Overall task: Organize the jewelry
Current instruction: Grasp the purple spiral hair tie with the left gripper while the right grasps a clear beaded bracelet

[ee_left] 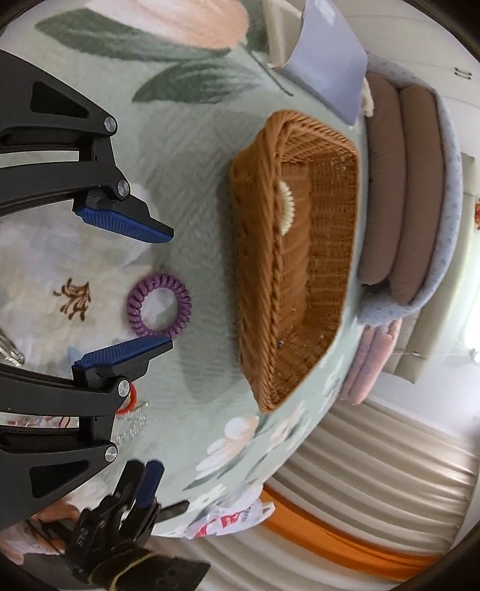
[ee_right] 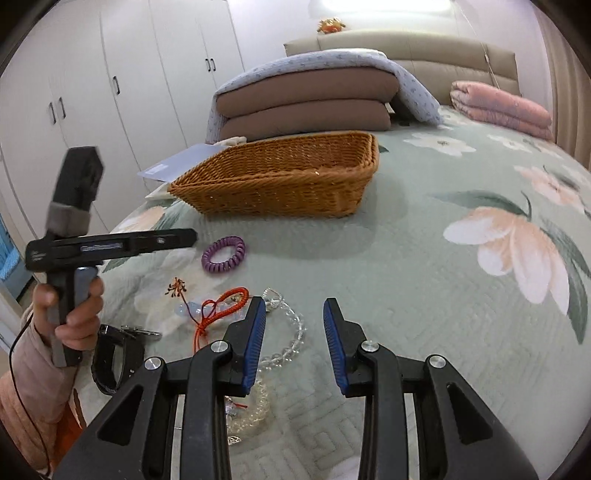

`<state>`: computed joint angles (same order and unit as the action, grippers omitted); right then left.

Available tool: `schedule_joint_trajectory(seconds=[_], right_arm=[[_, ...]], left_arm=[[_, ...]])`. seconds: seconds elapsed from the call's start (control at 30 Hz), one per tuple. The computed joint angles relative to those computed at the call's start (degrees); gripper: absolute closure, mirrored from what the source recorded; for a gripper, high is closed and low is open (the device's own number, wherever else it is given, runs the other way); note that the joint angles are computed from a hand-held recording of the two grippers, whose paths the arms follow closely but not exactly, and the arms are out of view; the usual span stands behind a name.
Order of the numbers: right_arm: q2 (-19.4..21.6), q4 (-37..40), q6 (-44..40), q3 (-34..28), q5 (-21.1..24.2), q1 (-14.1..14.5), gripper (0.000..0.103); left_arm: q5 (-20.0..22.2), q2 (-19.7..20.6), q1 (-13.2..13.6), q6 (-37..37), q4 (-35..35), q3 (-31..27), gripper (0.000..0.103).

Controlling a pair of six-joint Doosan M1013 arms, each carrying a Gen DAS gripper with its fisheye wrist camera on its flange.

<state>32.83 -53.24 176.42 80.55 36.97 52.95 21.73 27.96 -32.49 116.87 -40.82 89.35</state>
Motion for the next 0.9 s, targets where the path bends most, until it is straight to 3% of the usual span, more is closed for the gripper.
schedule_joint_trajectory(seconds=[0.17, 0.3, 0.5, 0.77, 0.9], right_arm=[[0.61, 0.95, -0.94, -0.58, 0.95, 0.16, 0.067], [0.95, 0.85, -0.75, -0.94, 1.69, 0.19, 0.067], [2.8, 7.12, -8.59, -3.92, 4.0, -0.19, 0.067], [3.7, 10.89, -11.84, -5.16, 5.14, -0.77, 0.069], [4.78, 10.86, -13.71, -6.88, 8.45, -0.34, 0.072]], left_arm=[[0.66, 0.88, -0.15, -2.74, 1.95, -0.88, 0.052], [1.9, 1.93, -0.66, -8.48, 8.12, -2.22, 0.052], [2.12, 2.47, -1.37, -12.03, 13.38, -3.06, 0.053], [4.38, 3.08, -0.07, -5.72, 4.74, -3.65, 0.054], [5.22, 3.5, -0.07, -7.84, 6.74, -4.36, 0.063]])
